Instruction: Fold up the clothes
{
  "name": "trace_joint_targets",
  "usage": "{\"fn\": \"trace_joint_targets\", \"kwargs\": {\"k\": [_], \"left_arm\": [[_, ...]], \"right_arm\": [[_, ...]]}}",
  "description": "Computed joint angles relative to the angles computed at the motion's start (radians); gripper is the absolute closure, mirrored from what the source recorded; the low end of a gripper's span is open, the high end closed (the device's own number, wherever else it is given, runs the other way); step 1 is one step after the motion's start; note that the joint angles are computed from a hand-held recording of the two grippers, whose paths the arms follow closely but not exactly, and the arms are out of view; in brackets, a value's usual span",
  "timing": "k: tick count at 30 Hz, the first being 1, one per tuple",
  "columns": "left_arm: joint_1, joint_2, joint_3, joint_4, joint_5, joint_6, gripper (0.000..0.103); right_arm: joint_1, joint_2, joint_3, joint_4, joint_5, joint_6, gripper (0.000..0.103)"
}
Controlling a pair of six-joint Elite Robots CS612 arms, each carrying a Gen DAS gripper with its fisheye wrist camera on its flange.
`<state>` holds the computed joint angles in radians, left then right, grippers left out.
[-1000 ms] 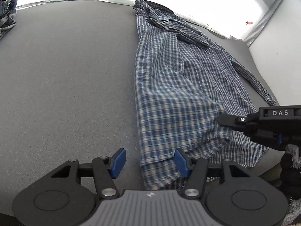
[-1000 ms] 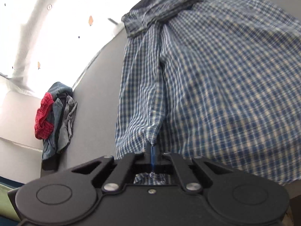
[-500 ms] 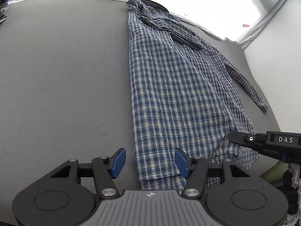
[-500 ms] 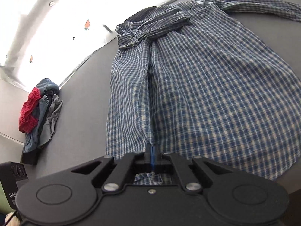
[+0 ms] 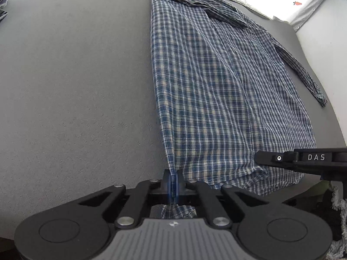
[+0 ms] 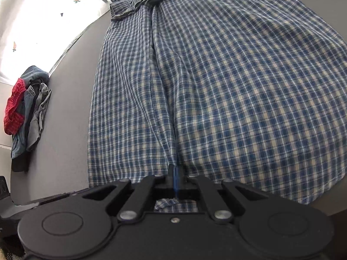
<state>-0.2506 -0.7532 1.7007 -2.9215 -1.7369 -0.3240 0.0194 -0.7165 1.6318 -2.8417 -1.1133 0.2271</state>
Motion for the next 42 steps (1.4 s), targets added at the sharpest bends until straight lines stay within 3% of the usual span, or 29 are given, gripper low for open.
{"fn": "trace_joint_targets", "kwargs": {"k": [5,6,7,8,9,10,12,14,15,18,21,26,31,33,37,42], "left_arm": [[-0.014,-0.013,-0.01,0.082,0.038,0.054,0.087],[-0.014,-0.016,-0.012,0.099,0.038,0.057,0.083],[-0.013,-0.019,-0.019,0.13,0.031,0.058,0.077],[-0.015,-0.023,-0.026,0.157,0.035,0.06,0.065],[-0.023,-0.034,-0.02,0.161,0.08,0.064,0.059],[-0.031,-0.043,-0.008,0.131,0.129,0.067,0.052],[-0.032,-0.044,-0.005,0.047,0.137,0.045,0.045],[-0.032,-0.043,-0.006,-0.037,0.142,0.022,0.03],[-0.03,-0.034,-0.025,-0.045,0.109,-0.003,0.028],[-0.037,0.0,-0.082,-0.068,0.06,-0.062,0.027],[-0.073,0.038,-0.149,-0.064,0.127,-0.033,0.026],[-0.114,0.11,-0.282,-0.012,0.174,-0.002,0.026],[-0.118,0.191,-0.457,0.064,0.176,0.004,0.025],[-0.123,0.237,-0.549,0.106,0.212,0.04,0.025],[-0.123,0.335,-0.748,0.206,0.268,0.103,0.025],[-0.12,0.492,-1.046,0.36,0.256,0.088,0.025]], "right_arm": [[-0.004,-0.015,-0.01,0.083,-0.002,-0.049,0.096],[-0.007,-0.019,-0.011,0.098,-0.004,-0.053,0.087],[-0.011,-0.026,-0.009,0.104,-0.008,-0.047,0.071],[-0.015,-0.033,-0.005,0.106,-0.011,-0.04,0.062],[-0.021,-0.039,0.002,0.083,-0.01,-0.03,0.055],[-0.028,-0.045,0.011,0.053,-0.009,-0.019,0.055],[-0.044,-0.051,0.024,-0.017,-0.001,0.017,0.053],[-0.063,-0.047,0.029,-0.104,0.011,0.076,0.038],[-0.073,-0.04,0.024,-0.135,0.014,0.115,0.03],[-0.102,-0.015,-0.002,-0.202,0.013,0.232,0.027],[-0.129,0.009,-0.041,-0.224,-0.023,0.316,0.022],[-0.168,0.051,-0.108,-0.256,-0.116,0.409,0.018],[-0.182,0.088,-0.192,-0.235,-0.375,0.385,0.018],[-0.191,0.108,-0.231,-0.223,-0.466,0.382,0.018],[-0.225,0.16,-0.312,-0.168,-0.459,0.521,0.019],[-0.22,0.226,-0.426,-0.101,-0.6,0.633,0.019]]}}
